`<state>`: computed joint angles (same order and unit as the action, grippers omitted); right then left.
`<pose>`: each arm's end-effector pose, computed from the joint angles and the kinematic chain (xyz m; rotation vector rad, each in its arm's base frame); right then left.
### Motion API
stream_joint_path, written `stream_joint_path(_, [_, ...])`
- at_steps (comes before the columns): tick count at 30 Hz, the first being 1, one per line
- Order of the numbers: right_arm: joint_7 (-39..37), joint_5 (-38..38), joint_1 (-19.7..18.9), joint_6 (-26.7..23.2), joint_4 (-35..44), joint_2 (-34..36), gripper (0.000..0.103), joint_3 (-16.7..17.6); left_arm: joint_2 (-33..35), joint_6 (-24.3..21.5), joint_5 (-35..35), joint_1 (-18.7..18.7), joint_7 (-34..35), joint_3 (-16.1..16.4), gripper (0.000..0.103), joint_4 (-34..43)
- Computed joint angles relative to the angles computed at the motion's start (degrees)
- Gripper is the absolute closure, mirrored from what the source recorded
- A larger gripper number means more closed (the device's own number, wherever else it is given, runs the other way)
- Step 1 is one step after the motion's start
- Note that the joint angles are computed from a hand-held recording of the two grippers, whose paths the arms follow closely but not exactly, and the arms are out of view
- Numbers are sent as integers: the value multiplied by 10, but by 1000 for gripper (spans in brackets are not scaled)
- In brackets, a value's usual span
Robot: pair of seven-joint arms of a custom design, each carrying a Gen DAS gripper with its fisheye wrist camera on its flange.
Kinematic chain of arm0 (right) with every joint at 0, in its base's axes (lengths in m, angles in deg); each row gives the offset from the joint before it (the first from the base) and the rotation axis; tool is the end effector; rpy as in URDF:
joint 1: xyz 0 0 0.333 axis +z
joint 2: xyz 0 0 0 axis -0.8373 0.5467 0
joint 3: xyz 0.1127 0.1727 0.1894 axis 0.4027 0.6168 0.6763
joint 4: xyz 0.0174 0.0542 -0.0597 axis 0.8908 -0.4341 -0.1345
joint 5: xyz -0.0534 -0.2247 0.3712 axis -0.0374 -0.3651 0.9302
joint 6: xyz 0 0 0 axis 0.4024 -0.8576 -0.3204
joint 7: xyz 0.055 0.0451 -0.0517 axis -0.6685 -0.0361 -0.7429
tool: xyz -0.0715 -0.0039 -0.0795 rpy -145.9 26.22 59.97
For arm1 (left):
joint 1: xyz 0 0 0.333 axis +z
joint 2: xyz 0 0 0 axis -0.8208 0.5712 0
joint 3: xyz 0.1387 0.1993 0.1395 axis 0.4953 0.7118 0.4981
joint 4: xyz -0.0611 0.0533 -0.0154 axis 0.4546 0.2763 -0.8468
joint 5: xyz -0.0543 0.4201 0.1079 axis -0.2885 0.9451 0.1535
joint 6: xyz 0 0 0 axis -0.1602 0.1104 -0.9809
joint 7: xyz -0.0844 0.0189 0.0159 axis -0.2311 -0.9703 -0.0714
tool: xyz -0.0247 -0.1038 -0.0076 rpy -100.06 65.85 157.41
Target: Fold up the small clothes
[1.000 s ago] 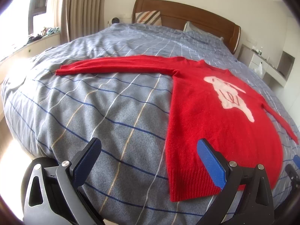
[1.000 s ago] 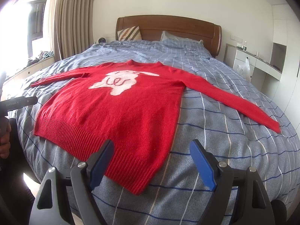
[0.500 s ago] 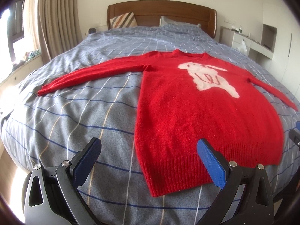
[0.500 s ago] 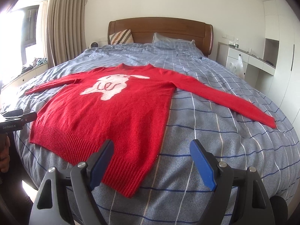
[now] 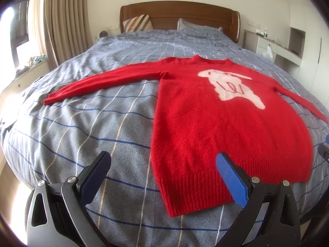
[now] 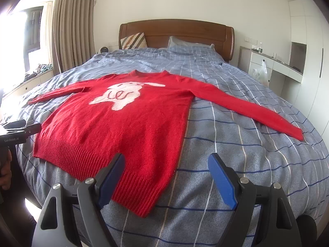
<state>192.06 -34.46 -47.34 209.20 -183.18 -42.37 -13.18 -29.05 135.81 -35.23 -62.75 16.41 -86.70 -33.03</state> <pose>0.6256 0.1201 0.3966 -1.5105 1.8600 -1.0441 0.7467 -0.2022 0.4122 -1.4414 2.0075 -0.9346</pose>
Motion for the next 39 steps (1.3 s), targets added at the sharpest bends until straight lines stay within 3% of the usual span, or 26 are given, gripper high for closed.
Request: stream_joint_path(39, [9,-7,2,-2,2,1,21,0,-9,8,4,1,-10,3,1,-11])
